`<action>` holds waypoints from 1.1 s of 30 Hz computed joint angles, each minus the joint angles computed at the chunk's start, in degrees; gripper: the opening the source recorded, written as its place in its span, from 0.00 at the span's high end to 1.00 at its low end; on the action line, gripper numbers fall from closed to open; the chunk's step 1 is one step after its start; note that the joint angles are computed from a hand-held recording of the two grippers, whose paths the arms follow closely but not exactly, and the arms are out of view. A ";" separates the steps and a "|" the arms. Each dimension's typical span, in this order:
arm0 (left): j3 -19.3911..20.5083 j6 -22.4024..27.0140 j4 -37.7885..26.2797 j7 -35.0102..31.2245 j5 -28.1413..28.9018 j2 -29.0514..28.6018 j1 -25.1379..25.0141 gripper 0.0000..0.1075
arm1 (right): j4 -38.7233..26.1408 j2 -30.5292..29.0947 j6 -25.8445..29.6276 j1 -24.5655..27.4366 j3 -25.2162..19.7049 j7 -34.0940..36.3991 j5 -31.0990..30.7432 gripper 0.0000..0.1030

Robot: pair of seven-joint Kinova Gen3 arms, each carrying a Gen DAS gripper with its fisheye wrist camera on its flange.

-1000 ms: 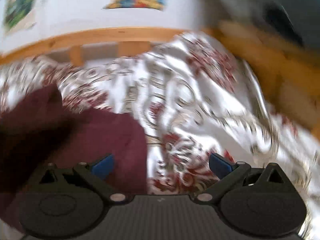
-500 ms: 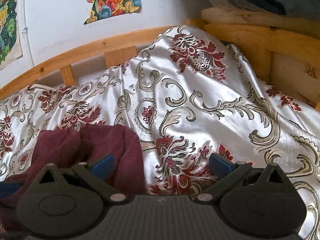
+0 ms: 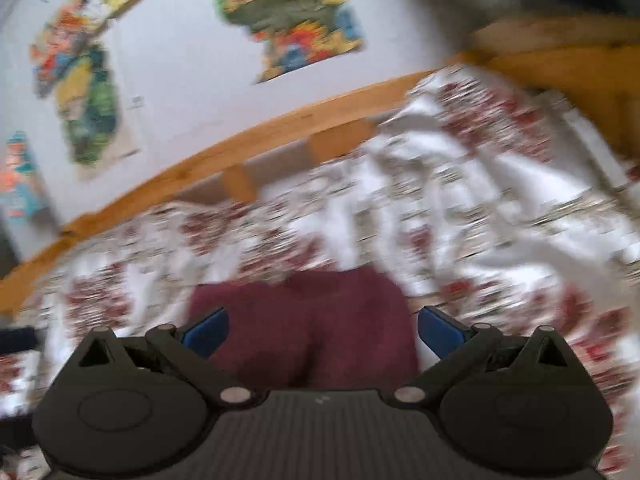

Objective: Fold small clothes

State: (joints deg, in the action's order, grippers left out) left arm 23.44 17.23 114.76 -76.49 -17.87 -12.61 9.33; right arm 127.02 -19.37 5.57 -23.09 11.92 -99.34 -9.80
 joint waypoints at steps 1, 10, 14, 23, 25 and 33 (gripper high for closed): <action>-1.71 1.15 -0.19 1.49 -2.07 0.84 2.34 0.06 | -0.46 0.33 0.68 -2.65 1.95 1.61 -2.33 0.00; 14.69 10.02 0.03 16.17 -23.04 4.90 -7.85 0.18 | -0.66 1.09 0.72 -19.93 17.80 4.71 -6.24 0.13; 13.66 9.82 0.58 19.06 -26.95 5.64 -5.79 0.30 | -0.87 0.96 0.52 -27.67 25.29 6.37 -8.75 0.16; 5.17 6.27 2.00 20.46 -26.79 5.03 0.96 0.67 | -2.06 2.09 0.72 -34.55 32.87 6.92 -13.81 0.76; 3.32 5.39 2.26 20.44 -26.46 4.82 2.59 0.73 | -1.91 2.05 0.07 -33.09 31.24 6.91 -12.70 0.86; -1.84 2.61 0.75 13.41 -20.77 5.79 8.12 0.81 | -2.25 0.58 -2.11 -17.15 15.12 3.23 -1.72 0.88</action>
